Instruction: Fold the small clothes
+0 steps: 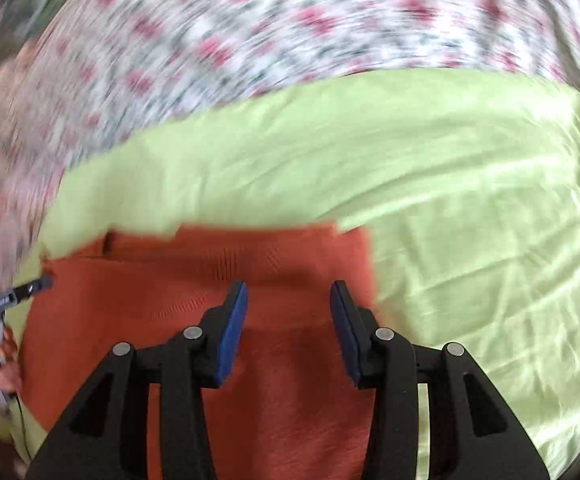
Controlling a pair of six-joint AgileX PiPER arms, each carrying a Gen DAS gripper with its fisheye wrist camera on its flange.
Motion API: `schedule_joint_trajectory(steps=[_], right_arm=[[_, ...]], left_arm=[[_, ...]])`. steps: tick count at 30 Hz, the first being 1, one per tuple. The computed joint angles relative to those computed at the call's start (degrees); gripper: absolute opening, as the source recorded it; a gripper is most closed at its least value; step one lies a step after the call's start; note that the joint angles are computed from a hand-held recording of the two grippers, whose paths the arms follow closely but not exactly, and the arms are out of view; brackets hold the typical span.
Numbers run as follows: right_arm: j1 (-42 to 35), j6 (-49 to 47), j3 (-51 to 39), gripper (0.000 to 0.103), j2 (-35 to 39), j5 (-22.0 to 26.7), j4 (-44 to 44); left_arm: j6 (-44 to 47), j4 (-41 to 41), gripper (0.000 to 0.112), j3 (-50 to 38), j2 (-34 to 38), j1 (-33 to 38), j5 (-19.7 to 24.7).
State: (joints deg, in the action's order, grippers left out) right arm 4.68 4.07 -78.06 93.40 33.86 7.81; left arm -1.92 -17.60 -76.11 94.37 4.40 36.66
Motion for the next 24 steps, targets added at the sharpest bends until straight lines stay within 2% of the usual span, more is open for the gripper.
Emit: schedule_joint_trajectory(steps=[2, 5, 10, 12, 17, 21, 24], right_arm=[[-0.9, -1.3, 2.9, 0.045, -2.5, -1.2, 2.9], [-1.0, -4.1, 7.3, 0.045, -6.4, -0.9, 6.3], [1.2, -6.4, 18.4, 0.047, -14.3, -3.7, 11.8], [2.9, -4.5, 23.4, 0.049, -18.3, -5.1, 11.7], [6.1, -0.7, 34.0, 0.054, -27.7, -10.0, 11.0], [8.7, 5.1, 38.3, 0.055, -32.1, -10.6, 7.2], [10.2, 8.6, 40.1, 0.055, -34.2, -10.6, 4.1]], left_arm=[[2.5, -4.4, 0.063, 3.3, -2.9, 2.2, -0.8], [2.2, -4.7, 0.063, 10.1, -8.6, 1.6, -2.2], [7.4, -12.4, 0.063, 26.6, -22.5, 0.5, -3.9], [7.2, -13.7, 0.065, 31.8, -27.6, -0.4, -3.9], [2.0, -13.0, 0.067, 42.5, -41.5, -2.3, -2.1], [-5.0, -9.8, 0.069, 47.7, -50.7, -4.4, 0.3], [-14.7, -3.7, 0.071, 50.2, -54.2, -10.3, -0.1]])
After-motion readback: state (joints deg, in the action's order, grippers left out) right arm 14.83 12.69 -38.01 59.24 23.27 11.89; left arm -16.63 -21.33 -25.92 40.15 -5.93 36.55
